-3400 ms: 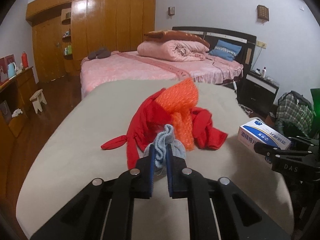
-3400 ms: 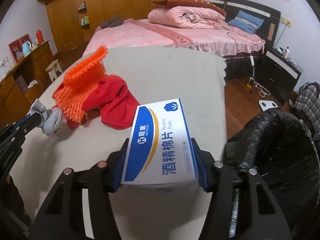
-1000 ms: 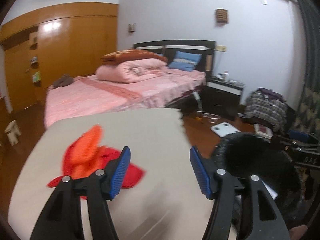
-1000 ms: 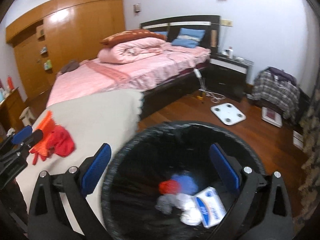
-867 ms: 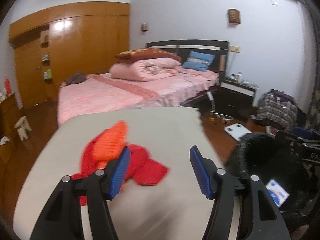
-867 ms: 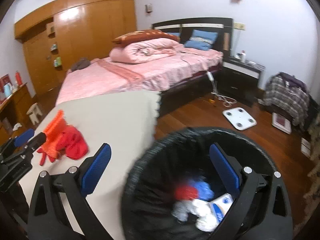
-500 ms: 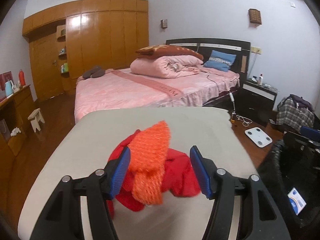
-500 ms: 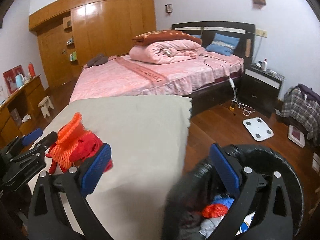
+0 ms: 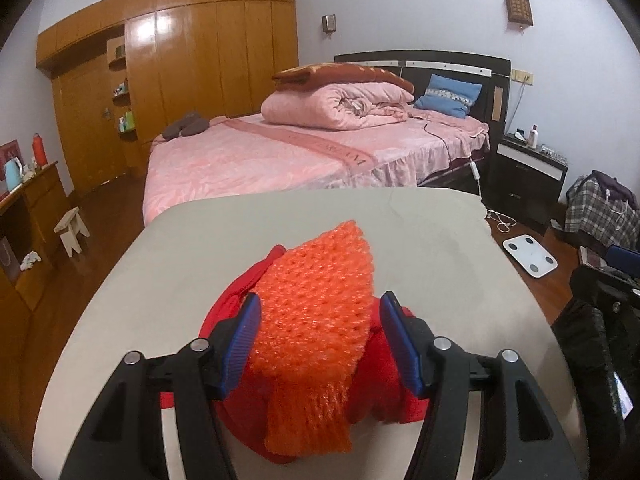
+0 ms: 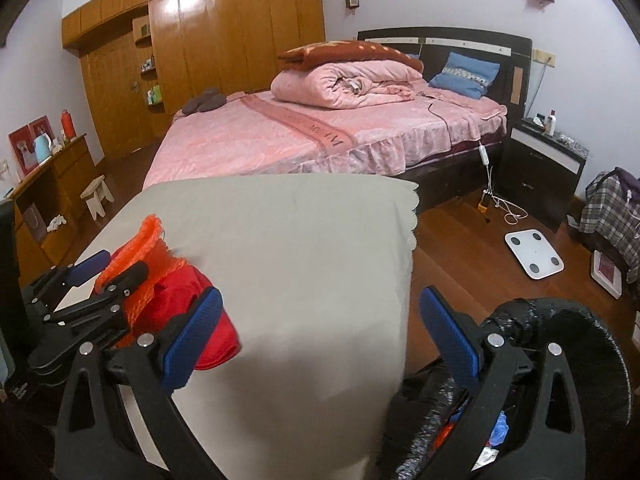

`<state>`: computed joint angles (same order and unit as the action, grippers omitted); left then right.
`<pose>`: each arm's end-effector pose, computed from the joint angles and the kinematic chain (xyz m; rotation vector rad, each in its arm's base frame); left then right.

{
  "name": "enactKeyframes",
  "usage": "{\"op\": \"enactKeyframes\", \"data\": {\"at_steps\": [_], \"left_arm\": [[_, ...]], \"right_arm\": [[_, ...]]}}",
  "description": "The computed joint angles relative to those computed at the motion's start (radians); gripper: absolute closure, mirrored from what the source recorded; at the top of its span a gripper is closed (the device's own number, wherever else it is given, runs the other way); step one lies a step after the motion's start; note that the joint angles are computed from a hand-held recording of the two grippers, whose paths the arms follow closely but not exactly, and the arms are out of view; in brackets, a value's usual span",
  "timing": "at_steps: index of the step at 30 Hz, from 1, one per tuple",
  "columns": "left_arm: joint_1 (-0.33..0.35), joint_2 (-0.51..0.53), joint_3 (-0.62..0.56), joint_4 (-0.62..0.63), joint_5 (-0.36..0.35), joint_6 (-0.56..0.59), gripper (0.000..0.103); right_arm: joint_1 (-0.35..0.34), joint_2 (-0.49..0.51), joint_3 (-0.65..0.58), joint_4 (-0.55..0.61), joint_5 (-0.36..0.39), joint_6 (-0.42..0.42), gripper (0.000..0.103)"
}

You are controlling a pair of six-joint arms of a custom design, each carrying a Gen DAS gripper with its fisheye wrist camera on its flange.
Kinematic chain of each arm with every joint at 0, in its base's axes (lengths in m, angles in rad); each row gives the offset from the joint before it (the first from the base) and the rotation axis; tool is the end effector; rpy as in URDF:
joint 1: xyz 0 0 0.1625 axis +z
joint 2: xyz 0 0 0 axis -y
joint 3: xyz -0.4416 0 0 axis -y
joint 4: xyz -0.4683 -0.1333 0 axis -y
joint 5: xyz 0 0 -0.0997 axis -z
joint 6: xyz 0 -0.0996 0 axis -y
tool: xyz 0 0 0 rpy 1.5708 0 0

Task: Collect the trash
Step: 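Grasp an orange foam net with the left tool while the right tool grasps another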

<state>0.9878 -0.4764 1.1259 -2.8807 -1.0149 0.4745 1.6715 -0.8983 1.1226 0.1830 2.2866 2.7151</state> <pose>-0.3381 -0.8503 0.0761 1.0444 2.2698 -0.8895 0.1441 -0.7505 0.2825 0.0463 -2.0649 1.1799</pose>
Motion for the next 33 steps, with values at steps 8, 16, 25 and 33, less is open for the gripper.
{"op": "enactKeyframes", "data": {"at_steps": [8, 16, 25, 33], "left_arm": [[0.010, -0.013, 0.004, -0.006, -0.024, -0.020, 0.067], [0.006, -0.056, 0.034, -0.039, -0.070, -0.049, 0.084], [0.001, -0.131, 0.112, -0.107, -0.094, -0.064, 0.088], [0.012, -0.166, 0.151, -0.143, -0.024, -0.053, 0.088]], "right_arm": [[-0.003, 0.016, -0.015, 0.018, -0.004, 0.014, 0.007], [0.001, 0.022, -0.026, 0.025, -0.015, 0.013, 0.007], [0.017, 0.029, -0.022, 0.012, -0.034, -0.001, 0.007], [0.036, 0.068, -0.056, 0.028, -0.077, 0.001, 0.007]]}}
